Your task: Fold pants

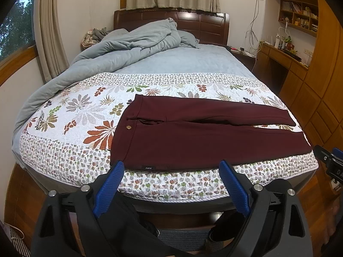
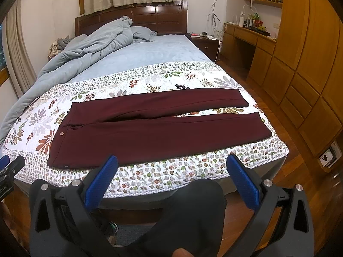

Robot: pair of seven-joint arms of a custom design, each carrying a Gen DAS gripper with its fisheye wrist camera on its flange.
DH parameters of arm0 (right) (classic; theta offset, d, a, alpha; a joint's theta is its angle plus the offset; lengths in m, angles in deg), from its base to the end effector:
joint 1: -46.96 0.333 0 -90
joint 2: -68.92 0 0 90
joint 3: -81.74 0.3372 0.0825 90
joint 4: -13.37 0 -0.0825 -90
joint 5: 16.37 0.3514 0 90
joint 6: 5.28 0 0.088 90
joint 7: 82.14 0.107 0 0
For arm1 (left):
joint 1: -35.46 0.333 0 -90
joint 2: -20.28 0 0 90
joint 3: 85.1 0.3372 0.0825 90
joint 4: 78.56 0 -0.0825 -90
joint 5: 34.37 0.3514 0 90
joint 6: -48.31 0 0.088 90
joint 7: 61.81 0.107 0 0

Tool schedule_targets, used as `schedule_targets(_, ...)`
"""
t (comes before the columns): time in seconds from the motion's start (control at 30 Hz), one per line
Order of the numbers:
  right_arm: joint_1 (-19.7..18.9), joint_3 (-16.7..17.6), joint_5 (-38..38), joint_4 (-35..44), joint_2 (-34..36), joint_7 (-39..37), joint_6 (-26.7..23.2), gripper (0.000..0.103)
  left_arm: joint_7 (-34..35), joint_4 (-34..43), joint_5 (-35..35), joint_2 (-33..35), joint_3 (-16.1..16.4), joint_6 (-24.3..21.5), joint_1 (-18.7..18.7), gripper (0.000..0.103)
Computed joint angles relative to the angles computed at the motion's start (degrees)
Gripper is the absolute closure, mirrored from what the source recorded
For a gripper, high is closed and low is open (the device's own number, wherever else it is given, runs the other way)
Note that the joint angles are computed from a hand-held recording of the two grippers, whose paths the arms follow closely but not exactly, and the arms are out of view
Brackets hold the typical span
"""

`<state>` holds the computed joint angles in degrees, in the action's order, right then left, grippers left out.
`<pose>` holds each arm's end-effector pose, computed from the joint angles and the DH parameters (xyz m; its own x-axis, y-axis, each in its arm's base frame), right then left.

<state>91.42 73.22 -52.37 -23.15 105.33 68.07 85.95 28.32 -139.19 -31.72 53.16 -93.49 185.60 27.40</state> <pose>0.5635 0.3953 0.6904 -0.4712 -0.8811 0.0415 -0.6412 0.3098 -0.7021 0.7246 -0.1719 0.6186 -0.2648 -0.9638 0.0315 -0.6986 0.1692 -0.6952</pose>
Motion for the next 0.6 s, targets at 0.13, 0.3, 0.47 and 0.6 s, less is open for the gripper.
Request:
schedule_targets(0.13,-0.1,-0.2,0.3,1.4,0.7,-0.5,-0.4,0.002,0.0,0.3,0.0,0.1,0.1,0.0,0.0,0.012)
schedule_targets(0.3,0.0,-0.8,0.9,3.3,1.8,-1.0,-0.9,0.002,-0.1,0.2,0.0,0.0,0.1,0.1,0.0,0.012)
schedule_targets(0.47,0.2,-1.0,1.0,2.2,1.1,-0.7,-0.6,0.002,0.1,0.5,0.0,0.2,0.0,-0.2,0.0,0.012)
schedule_targets(0.6,0.1,-0.9,1.0,3.0,1.5,-0.9,-1.0,0.002,0.1,1.2,0.1,0.5,0.1,-0.7,-0.2,0.012)
